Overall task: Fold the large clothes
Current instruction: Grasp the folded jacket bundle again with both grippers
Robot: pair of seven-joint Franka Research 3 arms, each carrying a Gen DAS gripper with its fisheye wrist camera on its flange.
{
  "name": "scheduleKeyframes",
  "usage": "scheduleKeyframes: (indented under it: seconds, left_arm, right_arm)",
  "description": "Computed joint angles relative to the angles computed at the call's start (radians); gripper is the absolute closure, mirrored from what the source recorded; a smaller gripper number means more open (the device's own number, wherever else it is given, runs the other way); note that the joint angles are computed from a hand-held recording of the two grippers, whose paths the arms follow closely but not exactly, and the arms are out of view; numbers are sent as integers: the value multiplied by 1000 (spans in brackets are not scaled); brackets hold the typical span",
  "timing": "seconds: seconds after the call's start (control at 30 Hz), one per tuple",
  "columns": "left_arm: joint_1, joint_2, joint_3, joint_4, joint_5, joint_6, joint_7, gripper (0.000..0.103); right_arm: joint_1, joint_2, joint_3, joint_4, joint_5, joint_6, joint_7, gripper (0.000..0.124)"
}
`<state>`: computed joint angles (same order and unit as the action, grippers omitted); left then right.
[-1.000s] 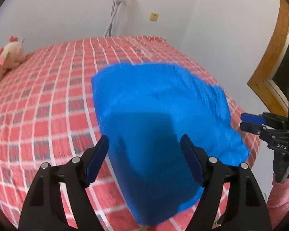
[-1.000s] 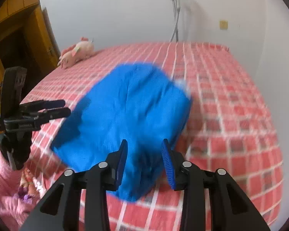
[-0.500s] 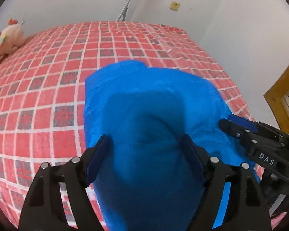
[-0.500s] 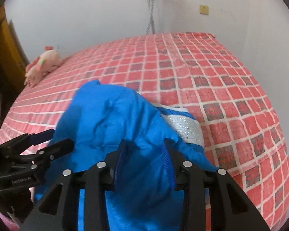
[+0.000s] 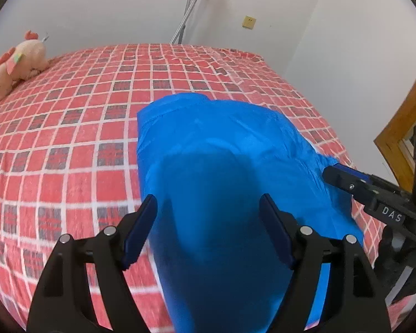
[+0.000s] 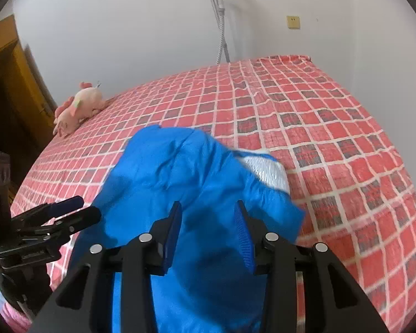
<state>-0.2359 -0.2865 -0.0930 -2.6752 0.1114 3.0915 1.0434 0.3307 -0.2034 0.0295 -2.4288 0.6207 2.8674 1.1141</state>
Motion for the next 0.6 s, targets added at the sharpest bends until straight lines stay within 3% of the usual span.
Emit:
scheduleKeyframes:
  seconds: [0.2, 0.27, 0.4, 0.6]
  left_arm:
    - [185, -48, -194, -55, 160, 28, -157, 28]
    - [216, -39, -220, -56, 206, 36, -190, 27]
    - [194, -2, -182, -56, 241, 62, -201, 25]
    - [271, 15, -246, -52, 313, 82, -249, 24]
  right_arm:
    - [-19, -67, 39, -108, -117, 67, 74, 84]
    - [-8, -57, 28, -124, -123, 96, 80, 83]
    - [92, -23, -62, -125, 29, 126, -52, 79]
    - [165, 1, -93, -137, 254, 210, -246, 78]
